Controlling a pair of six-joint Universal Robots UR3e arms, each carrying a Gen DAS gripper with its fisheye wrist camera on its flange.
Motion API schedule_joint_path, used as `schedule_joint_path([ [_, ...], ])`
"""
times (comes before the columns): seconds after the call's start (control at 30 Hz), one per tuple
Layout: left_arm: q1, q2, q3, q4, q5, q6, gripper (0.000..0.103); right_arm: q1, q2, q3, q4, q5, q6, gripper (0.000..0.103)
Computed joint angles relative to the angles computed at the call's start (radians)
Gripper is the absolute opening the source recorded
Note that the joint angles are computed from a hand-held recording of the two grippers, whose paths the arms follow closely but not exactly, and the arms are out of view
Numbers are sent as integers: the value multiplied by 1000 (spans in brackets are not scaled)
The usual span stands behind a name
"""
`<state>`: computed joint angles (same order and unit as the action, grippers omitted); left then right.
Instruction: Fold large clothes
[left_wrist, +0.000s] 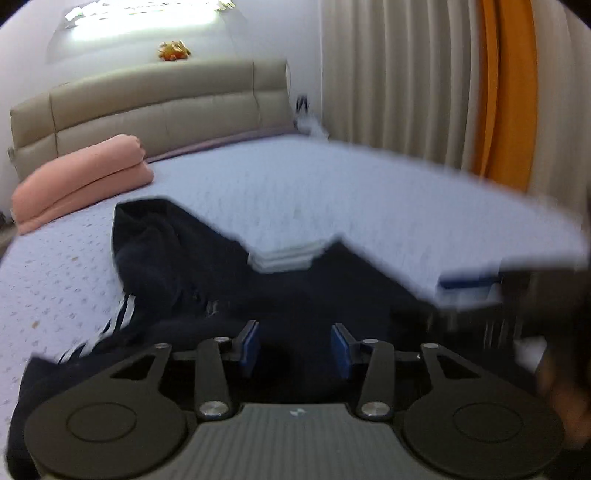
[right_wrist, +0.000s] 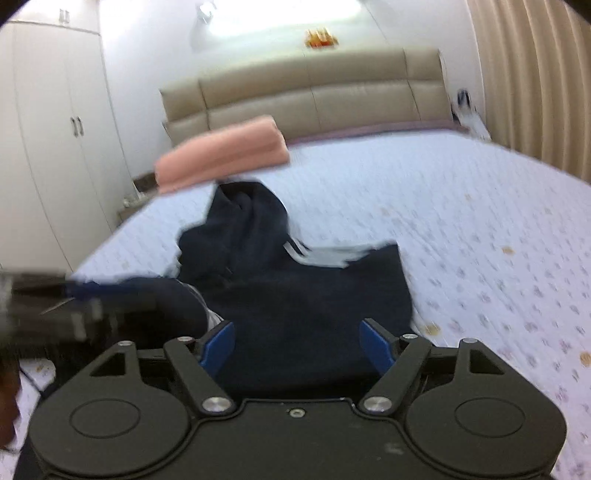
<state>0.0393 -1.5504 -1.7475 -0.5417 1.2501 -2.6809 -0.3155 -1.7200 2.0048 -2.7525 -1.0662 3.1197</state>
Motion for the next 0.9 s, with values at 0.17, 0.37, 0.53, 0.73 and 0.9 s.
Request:
schedule_joint_path([
  [0.17, 188, 191, -200, 46, -38, -50, 48, 61, 93, -44, -30, -12, 14, 89],
  [0.37, 473, 324, -272, 27, -105, -148, 51, 316, 282, -311, -40, -70, 7, 90],
  [0.53, 568, 302, -232, -30, -167, -164, 51, 616, 501, -601, 28, -387, -155, 96],
  [0.73, 565, 321, -257, -49, -156, -145, 51, 735, 767, -940, 216, -640, -218, 19],
  [0.9, 516, 263, -230, 22, -93, -174, 51, 627, 636, -878, 73, -599, -125, 10],
])
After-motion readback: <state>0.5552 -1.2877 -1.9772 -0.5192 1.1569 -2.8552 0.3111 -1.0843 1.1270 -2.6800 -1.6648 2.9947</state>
